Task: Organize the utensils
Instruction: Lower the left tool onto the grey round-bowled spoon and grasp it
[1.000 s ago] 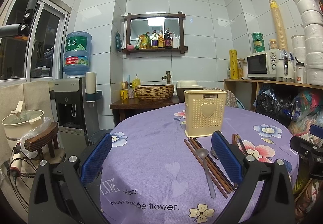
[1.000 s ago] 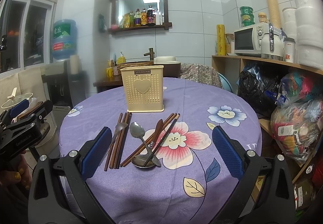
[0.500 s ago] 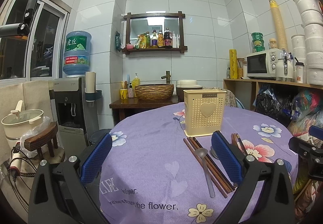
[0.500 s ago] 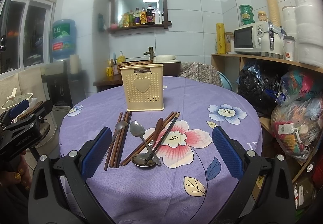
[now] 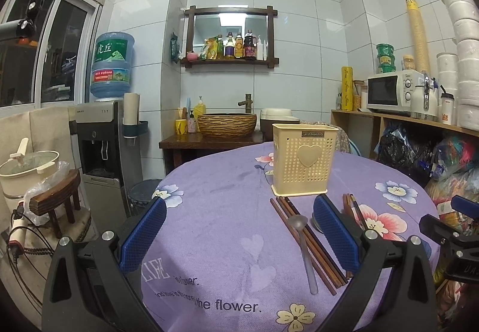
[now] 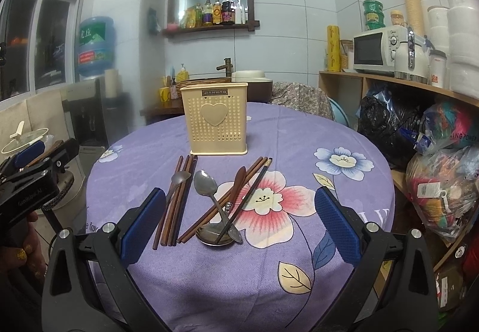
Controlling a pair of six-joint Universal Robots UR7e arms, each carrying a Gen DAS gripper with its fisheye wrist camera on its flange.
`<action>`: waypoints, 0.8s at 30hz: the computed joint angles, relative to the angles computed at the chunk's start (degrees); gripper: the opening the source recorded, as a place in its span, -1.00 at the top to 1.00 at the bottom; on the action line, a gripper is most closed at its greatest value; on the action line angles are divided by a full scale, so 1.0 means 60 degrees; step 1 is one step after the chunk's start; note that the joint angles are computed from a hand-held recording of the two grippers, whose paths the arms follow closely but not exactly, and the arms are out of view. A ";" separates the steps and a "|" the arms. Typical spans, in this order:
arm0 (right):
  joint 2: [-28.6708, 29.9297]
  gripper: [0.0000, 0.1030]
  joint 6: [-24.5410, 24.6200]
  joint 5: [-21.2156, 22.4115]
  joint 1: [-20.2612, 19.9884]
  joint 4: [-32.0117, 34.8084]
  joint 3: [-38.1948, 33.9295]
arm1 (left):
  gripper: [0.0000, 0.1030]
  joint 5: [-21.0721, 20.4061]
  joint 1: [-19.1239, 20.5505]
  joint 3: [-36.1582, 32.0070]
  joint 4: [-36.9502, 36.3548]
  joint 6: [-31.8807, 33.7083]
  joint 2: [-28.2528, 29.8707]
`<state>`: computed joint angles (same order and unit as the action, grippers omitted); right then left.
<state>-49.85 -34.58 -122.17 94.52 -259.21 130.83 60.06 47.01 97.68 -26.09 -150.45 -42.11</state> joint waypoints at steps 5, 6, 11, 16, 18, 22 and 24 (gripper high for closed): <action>-0.0319 -0.90 0.0511 -0.0126 -0.0188 0.0798 -0.0055 | -0.90 -0.0375 -0.0026 -0.0358 0.0366 -0.0057 0.0152; -0.0442 -0.90 0.0621 -0.0156 -0.0237 0.1067 -0.0059 | -0.90 -0.0441 -0.0025 -0.0521 0.0604 -0.0099 0.0218; -0.0997 -0.90 0.1071 -0.0420 -0.0496 0.2544 -0.0224 | -0.90 -0.0886 0.0093 -0.2119 0.2859 -0.0555 0.0954; -0.1559 -0.90 0.1640 -0.0629 -0.0837 0.4132 -0.0440 | -0.90 -0.0662 0.0434 -0.4175 0.5642 -0.1364 0.1911; -0.1786 -0.90 0.1926 -0.0606 -0.0995 0.4774 -0.0505 | -0.90 -0.0518 0.0555 -0.4993 0.6648 -0.1691 0.2316; -0.2137 -0.90 0.2319 -0.0421 -0.1264 0.5591 -0.0577 | -0.77 -0.0091 0.0712 -0.6732 0.8702 -0.2261 0.3239; -0.2259 -0.90 0.2386 -0.0238 -0.1360 0.5835 -0.0600 | -0.65 0.0129 0.0707 -0.7377 0.9436 -0.2356 0.3620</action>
<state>-63.41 -20.26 -123.60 86.36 -224.19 127.23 60.84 51.25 53.42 30.52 -164.59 -20.39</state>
